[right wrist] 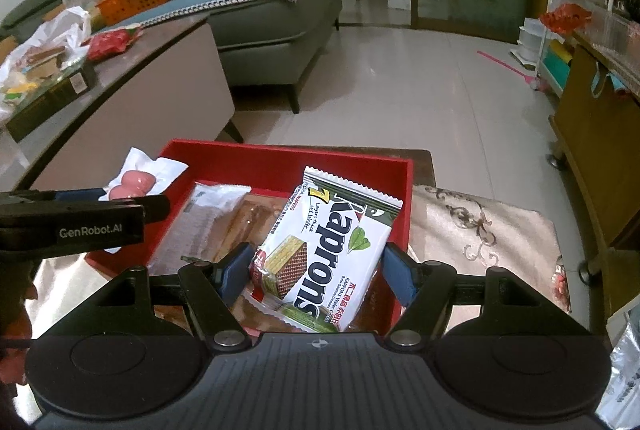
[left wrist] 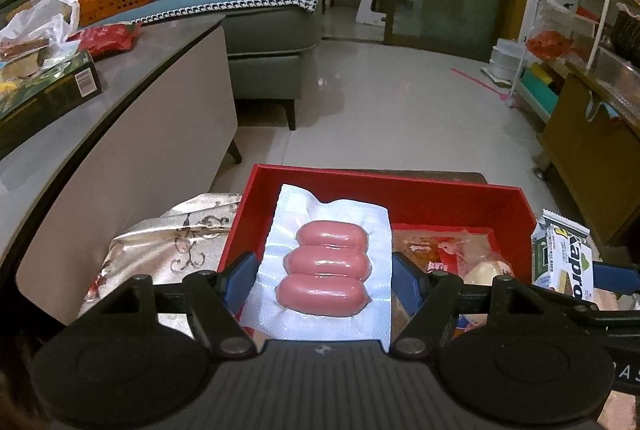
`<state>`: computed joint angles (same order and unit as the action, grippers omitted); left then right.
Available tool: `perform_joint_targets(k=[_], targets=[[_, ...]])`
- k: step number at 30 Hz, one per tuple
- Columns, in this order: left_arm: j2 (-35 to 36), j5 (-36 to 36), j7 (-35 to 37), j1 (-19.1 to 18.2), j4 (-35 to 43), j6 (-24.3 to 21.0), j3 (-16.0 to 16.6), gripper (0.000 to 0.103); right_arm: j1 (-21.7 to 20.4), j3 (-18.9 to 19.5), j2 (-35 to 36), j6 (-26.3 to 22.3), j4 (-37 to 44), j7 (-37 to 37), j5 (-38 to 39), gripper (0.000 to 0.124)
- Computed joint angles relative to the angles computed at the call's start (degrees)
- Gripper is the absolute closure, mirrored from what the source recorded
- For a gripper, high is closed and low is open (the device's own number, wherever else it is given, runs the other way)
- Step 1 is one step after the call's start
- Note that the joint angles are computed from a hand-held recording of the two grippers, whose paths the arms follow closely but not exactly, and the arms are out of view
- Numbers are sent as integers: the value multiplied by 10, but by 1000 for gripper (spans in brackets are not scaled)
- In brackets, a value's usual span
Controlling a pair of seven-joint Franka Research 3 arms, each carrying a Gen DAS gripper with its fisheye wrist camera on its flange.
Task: Organize snacks
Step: 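Carry both held packs over the red box and lower them inside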
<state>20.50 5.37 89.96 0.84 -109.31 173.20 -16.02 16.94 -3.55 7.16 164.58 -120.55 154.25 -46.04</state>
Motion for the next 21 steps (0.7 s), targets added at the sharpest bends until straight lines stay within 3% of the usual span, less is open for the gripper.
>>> perform_joint_targets(k=[21], targets=[[43,72,-61,-47,49,-18,49,39,21,-29,48,-1,35,-65,61,48]])
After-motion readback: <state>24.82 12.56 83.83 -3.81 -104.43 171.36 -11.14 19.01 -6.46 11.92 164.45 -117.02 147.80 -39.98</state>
